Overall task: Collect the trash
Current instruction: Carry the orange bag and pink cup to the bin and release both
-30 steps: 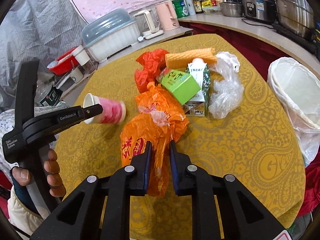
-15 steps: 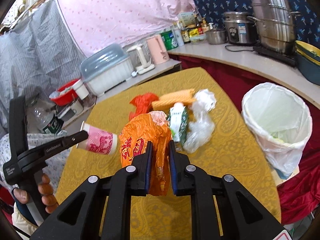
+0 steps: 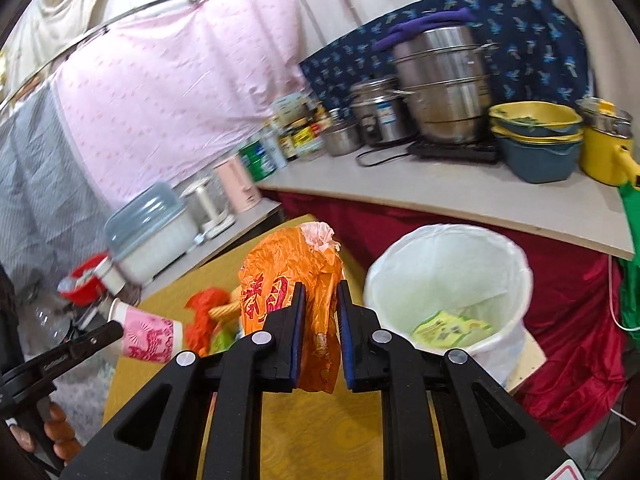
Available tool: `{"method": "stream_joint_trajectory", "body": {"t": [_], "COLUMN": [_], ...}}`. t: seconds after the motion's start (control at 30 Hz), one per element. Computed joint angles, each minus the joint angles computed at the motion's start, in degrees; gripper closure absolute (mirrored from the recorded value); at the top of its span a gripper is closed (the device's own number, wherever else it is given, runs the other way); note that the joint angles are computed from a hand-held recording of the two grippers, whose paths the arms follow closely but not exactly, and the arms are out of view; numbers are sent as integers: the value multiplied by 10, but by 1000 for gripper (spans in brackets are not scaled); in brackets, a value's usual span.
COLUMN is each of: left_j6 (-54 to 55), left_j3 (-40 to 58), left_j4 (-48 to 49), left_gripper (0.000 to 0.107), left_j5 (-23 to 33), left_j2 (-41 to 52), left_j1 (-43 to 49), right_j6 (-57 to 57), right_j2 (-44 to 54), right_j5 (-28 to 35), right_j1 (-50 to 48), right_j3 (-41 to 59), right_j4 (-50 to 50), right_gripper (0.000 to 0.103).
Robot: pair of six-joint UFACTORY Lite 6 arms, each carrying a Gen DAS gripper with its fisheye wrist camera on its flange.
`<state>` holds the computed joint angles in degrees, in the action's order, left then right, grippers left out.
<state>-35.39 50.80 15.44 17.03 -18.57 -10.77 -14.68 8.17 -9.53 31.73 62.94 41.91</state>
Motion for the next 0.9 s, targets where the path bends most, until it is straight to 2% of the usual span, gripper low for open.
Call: {"method": "stream_joint_trajectory", "body": {"t": [0.17,0.3,0.5,0.63,0.9], "left_j6": [-112,-42,72,127,180], "left_j3": [117,227,384,510,732], "left_j4": [99,26,-91,-145,-194], "left_gripper": [104,104,104,103,103], "left_j5": [-9,-22,-26,7,80], "left_j2": [124,241,405,520,705], "left_j1": [-89,-124,-155,-165,-171], "right_j6": [210,352,423,451,496], "right_j2": [-4,21,77,115,209], "right_j5": [11,11,14,9,24], "right_j1": [-86,-140,-191,-215,-241], "right_j3": [-7,6,42,60,140], "right_j4": [-219,-370,-453,-485,-531], "right_gripper": [88,88,88,88,88]}}
